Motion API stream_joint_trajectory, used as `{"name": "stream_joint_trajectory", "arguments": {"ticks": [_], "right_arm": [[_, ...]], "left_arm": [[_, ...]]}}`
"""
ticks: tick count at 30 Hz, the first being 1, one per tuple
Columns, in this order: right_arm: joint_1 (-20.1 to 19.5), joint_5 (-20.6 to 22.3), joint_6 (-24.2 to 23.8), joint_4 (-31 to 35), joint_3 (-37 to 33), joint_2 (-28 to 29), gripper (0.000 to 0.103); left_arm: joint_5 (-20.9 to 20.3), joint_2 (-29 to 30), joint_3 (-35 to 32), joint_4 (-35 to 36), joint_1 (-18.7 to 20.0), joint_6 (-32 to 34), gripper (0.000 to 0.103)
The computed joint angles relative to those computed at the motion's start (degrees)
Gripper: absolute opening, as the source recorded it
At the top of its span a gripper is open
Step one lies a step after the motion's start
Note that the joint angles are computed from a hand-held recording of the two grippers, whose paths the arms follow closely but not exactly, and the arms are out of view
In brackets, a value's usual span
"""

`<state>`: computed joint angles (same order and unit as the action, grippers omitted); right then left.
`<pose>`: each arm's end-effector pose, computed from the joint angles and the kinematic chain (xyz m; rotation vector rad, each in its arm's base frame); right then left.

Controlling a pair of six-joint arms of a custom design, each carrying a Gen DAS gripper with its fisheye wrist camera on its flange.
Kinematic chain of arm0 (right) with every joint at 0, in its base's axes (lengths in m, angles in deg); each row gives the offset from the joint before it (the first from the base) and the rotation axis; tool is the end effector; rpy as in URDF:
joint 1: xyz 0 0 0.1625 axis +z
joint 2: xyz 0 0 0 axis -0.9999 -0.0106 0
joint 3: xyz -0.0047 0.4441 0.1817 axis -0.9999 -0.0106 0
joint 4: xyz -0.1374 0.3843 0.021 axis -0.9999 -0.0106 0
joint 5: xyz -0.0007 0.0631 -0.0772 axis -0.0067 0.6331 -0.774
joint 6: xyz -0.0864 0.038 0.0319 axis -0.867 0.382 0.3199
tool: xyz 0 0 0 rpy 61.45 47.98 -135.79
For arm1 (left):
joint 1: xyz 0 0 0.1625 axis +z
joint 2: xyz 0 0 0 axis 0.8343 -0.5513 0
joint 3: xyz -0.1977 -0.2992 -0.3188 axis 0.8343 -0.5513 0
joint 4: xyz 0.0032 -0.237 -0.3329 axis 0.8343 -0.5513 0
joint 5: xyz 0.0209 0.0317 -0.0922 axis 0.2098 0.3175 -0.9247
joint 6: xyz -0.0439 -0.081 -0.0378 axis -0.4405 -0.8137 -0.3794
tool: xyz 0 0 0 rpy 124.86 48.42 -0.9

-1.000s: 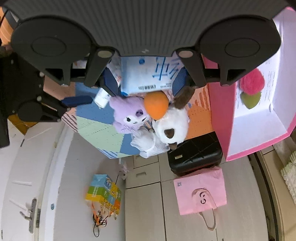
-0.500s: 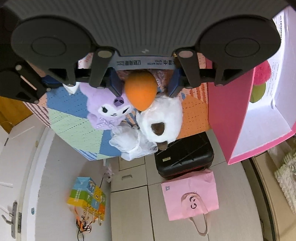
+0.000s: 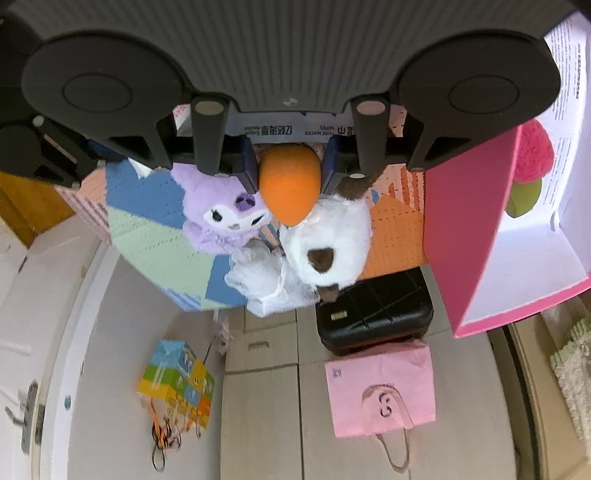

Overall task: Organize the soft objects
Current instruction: 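Grasp the orange egg sponge with the left tool while the right tool grasps the white wipes pack, then carry the orange sponge and white wipes pack with both tools into the pink box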

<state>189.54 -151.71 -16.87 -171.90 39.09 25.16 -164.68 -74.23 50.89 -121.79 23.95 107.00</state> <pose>0.2196 -0.7647 -0.1631 0.5076 -2.1868 1.0540 0.0088 -0.8663 0.1646 1.2966 2.3633 -0.6509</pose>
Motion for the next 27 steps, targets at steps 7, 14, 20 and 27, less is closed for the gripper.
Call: {"name": "stream_joint_trajectory", "arguments": {"ticks": [7, 14, 20, 27], "right_arm": [[1.0, -2.5, 0.1, -3.2, 1.7, -0.1, 0.082], [2.4, -6.3, -0.2, -5.7, 4.2, -0.8, 0.082], [3.7, -8.8, 0.8, -6.8, 7.7, -2.0, 0.082], [5.8, -12.0, 1.8, -5.5, 10.4, -3.0, 0.082]], "left_arm": [[-2.9, -2.9, 3.2, -0.5, 0.3, -0.5, 0.035], [-4.5, -6.8, 7.0, 0.9, 0.8, -1.9, 0.035], [-4.9, -9.9, 9.9, 1.1, 1.2, -1.9, 0.035], [-3.5, -13.0, 13.2, 1.6, 1.8, 0.8, 0.035]]}}
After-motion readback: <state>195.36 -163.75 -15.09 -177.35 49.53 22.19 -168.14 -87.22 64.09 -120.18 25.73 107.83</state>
